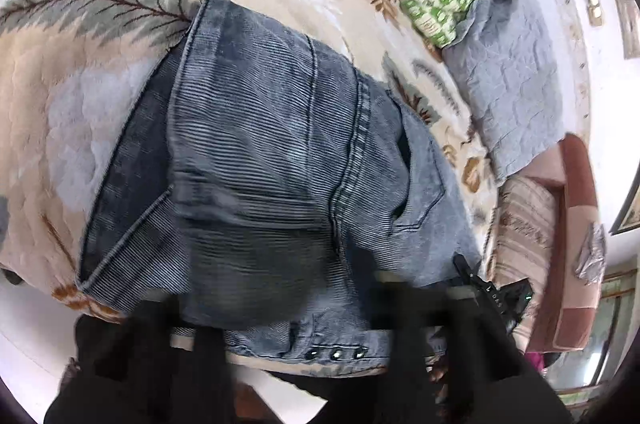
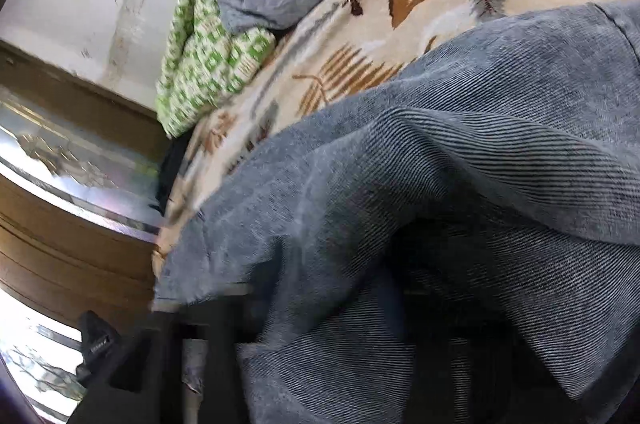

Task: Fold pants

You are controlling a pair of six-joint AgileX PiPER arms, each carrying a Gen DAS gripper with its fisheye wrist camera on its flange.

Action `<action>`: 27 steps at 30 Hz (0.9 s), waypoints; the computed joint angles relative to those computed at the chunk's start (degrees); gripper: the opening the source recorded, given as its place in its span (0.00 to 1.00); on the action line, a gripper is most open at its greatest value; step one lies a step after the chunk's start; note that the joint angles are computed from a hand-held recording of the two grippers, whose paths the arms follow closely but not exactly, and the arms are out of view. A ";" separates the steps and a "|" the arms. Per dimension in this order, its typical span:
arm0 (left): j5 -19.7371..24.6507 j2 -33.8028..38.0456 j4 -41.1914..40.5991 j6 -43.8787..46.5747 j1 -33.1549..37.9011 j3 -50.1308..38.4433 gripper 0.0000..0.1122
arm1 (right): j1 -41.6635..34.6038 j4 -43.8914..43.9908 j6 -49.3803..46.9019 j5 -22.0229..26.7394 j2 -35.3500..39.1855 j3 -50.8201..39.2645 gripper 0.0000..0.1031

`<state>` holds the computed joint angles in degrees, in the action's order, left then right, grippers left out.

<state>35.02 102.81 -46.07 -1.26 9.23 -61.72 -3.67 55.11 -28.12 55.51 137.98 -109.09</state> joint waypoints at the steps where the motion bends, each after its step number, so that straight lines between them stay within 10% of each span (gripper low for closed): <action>1: -0.19 -0.47 0.32 -0.10 0.19 0.29 0.09 | -0.12 0.37 -0.63 0.27 -0.69 0.58 0.14; 10: -1.24 -10.78 -5.05 6.44 3.18 8.80 0.07 | -4.93 9.92 -16.75 3.84 -16.30 16.69 0.11; 14: -1.30 -11.16 -4.90 5.89 2.99 10.66 0.07 | -6.98 8.99 -16.72 4.88 -18.18 21.04 0.20; 17: -1.41 -10.12 -5.10 5.58 2.86 10.42 0.07 | -7.18 6.65 -11.60 3.79 -15.52 22.31 0.49; 24: -1.73 -7.56 -0.38 1.30 1.77 6.82 0.07 | -4.75 12.79 -13.56 -1.14 -9.47 19.67 0.49; 26: -1.42 -6.22 0.00 0.85 2.08 5.63 0.07 | -2.91 9.69 -7.88 -0.36 -5.34 13.60 0.43; 27: -1.08 -5.90 0.14 0.92 2.32 5.23 0.07 | -2.65 9.04 -6.83 0.51 -4.21 11.99 0.12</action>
<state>33.95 96.90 -45.93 -0.33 11.55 -56.49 -6.32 64.15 -34.95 56.03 133.78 -97.10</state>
